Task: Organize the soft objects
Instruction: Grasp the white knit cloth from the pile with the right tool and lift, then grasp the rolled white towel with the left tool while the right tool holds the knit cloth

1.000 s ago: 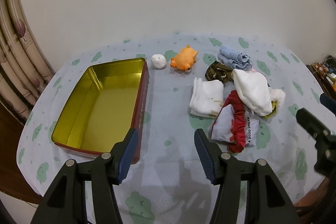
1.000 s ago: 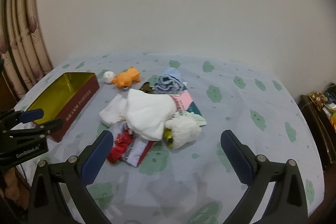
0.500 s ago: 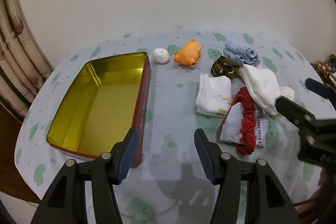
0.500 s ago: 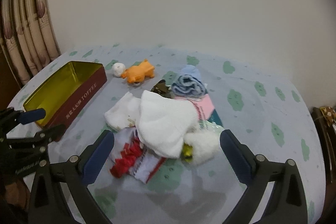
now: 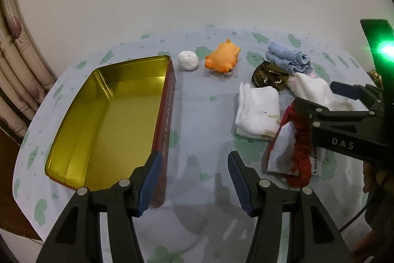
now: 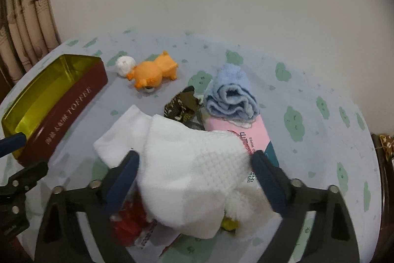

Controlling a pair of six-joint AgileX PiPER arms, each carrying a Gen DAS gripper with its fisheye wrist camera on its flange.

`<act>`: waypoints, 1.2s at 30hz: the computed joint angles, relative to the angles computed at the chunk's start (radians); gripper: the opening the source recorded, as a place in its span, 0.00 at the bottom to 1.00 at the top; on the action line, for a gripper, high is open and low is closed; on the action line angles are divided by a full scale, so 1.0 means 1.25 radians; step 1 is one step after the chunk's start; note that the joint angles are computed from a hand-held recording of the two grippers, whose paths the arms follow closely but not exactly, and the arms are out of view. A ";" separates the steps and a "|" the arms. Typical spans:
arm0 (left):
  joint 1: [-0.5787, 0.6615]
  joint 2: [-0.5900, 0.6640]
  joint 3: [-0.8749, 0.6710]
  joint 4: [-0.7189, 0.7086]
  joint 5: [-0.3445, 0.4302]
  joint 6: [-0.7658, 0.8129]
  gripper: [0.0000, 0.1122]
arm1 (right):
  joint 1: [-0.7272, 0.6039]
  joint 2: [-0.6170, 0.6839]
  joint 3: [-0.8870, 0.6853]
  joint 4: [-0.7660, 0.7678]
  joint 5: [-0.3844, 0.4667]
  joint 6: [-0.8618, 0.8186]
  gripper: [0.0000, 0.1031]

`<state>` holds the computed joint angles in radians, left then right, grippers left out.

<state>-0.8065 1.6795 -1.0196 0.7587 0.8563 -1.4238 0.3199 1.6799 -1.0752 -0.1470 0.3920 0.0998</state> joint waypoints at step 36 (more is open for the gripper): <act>0.121 0.090 -0.184 -0.238 -0.078 0.326 0.51 | -0.357 -0.086 0.077 0.303 -0.088 -0.317 0.31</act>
<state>-0.6557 1.7914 -1.2494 0.4619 0.7593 -1.0159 -0.1269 1.5723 -0.9791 0.2319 0.2824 -0.2965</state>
